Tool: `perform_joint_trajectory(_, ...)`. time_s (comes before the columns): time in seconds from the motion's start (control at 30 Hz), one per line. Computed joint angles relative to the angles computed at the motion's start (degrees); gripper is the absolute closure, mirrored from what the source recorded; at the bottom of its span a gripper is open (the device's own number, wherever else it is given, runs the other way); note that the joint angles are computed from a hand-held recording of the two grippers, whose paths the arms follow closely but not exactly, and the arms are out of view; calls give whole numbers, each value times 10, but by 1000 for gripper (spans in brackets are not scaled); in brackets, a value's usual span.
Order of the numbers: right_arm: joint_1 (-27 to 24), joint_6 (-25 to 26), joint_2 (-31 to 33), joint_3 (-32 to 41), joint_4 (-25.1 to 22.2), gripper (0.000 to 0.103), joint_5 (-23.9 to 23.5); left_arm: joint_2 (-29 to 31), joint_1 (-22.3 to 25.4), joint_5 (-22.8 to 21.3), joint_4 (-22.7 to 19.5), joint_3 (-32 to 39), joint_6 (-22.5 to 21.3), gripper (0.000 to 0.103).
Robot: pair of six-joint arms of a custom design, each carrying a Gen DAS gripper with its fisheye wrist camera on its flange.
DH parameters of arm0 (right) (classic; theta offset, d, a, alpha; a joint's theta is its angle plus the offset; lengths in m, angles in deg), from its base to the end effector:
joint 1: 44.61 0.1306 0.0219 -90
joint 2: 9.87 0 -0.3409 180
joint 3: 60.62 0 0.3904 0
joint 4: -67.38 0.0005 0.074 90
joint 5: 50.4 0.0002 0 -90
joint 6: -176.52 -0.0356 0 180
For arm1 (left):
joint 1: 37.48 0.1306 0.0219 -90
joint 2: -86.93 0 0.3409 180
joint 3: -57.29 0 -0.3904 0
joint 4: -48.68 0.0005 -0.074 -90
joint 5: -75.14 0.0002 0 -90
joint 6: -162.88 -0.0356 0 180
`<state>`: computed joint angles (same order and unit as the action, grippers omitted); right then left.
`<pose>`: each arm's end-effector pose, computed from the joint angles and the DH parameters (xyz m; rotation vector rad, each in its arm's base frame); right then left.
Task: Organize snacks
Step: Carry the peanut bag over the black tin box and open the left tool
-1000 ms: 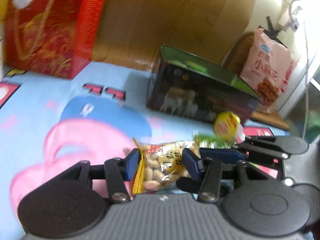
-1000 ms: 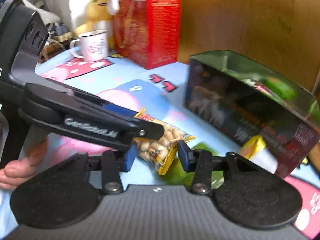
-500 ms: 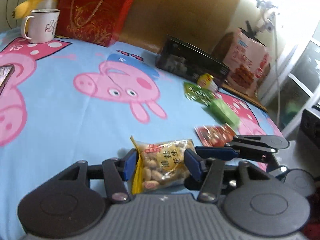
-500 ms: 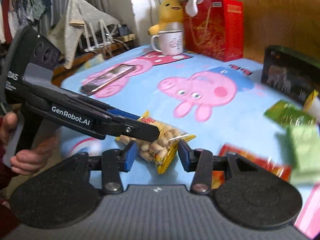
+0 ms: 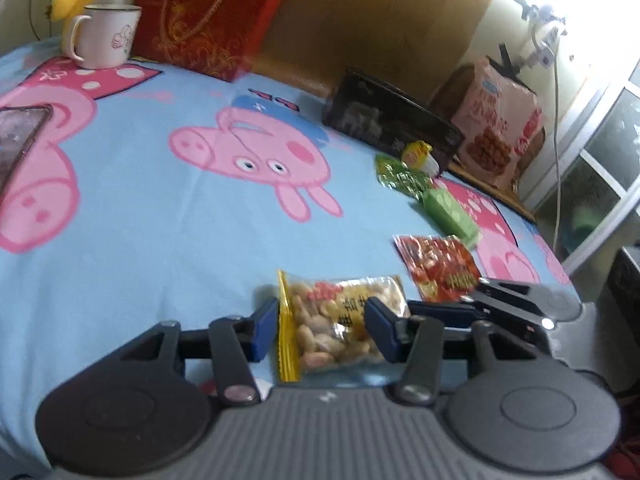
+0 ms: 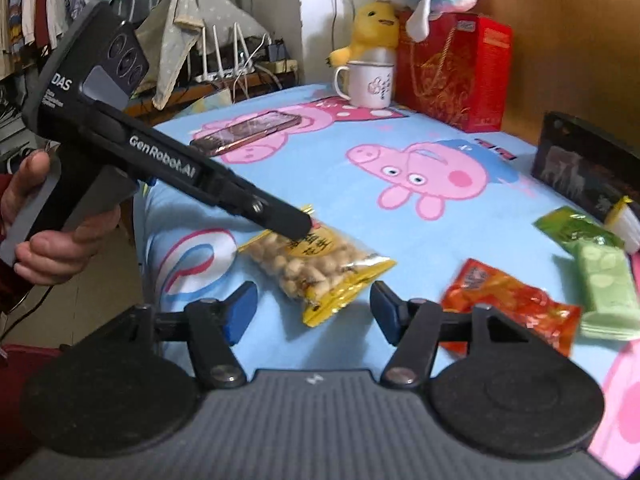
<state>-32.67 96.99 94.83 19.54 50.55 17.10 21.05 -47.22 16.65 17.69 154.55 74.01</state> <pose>0.5291 0.1253 0.2274 -0.6383 2.1769 0.4625 0.5928 -0.1211 0.2510 0.4330 2.3339 -0.7489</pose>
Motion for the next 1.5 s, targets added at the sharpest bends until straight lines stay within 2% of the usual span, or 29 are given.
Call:
perform_joint_trajectory(0.07,-1,5,-5,-6,6,58,12,-4,-7,-3,-1,-4,-13,56)
perform_joint_trajectory(0.2,-25,9,-22,-18,-12,60,-3,4,-23,23,-18,8,-20,56)
perform_joint_trajectory(0.37,-72,24,-84,-87,-16,60,-8,18,-65,56,-51,31,-66,51)
perform_joint_trajectory(0.5,-117,-23,-139,-144,-8,60,0,42,-109,68,-96,71,-122,51)
perform_joint_trajectory(0.63,-145,-57,-187,-199,24,59,30,80,-148,69,-120,125,-136,50)
perform_joint_trajectory(0.7,-152,-85,-196,-212,40,58,49,98,-161,61,-123,152,-133,50)
perform_joint_trajectory(0.77,-156,-108,-191,-212,50,59,55,106,-173,39,-107,164,-132,49)
perform_joint_trajectory(0.8,-152,-112,-184,-205,49,59,73,107,-173,34,-102,165,-136,49)
perform_joint_trajectory(0.9,-140,-104,-153,-170,42,60,95,111,-168,20,-91,170,-121,49)
perform_joint_trajectory(1.1,-106,-63,-82,-94,23,60,67,92,-123,5,-61,139,-60,49)
perform_joint_trajectory(1.27,-70,-37,-37,-48,20,60,42,66,-75,28,-31,94,-5,47)
perform_joint_trajectory(1.4,-62,-32,-17,-19,14,60,30,72,-59,44,-37,105,15,47)
perform_joint_trajectory(1.5,-64,-31,-9,0,16,61,42,93,-61,42,-49,146,7,47)
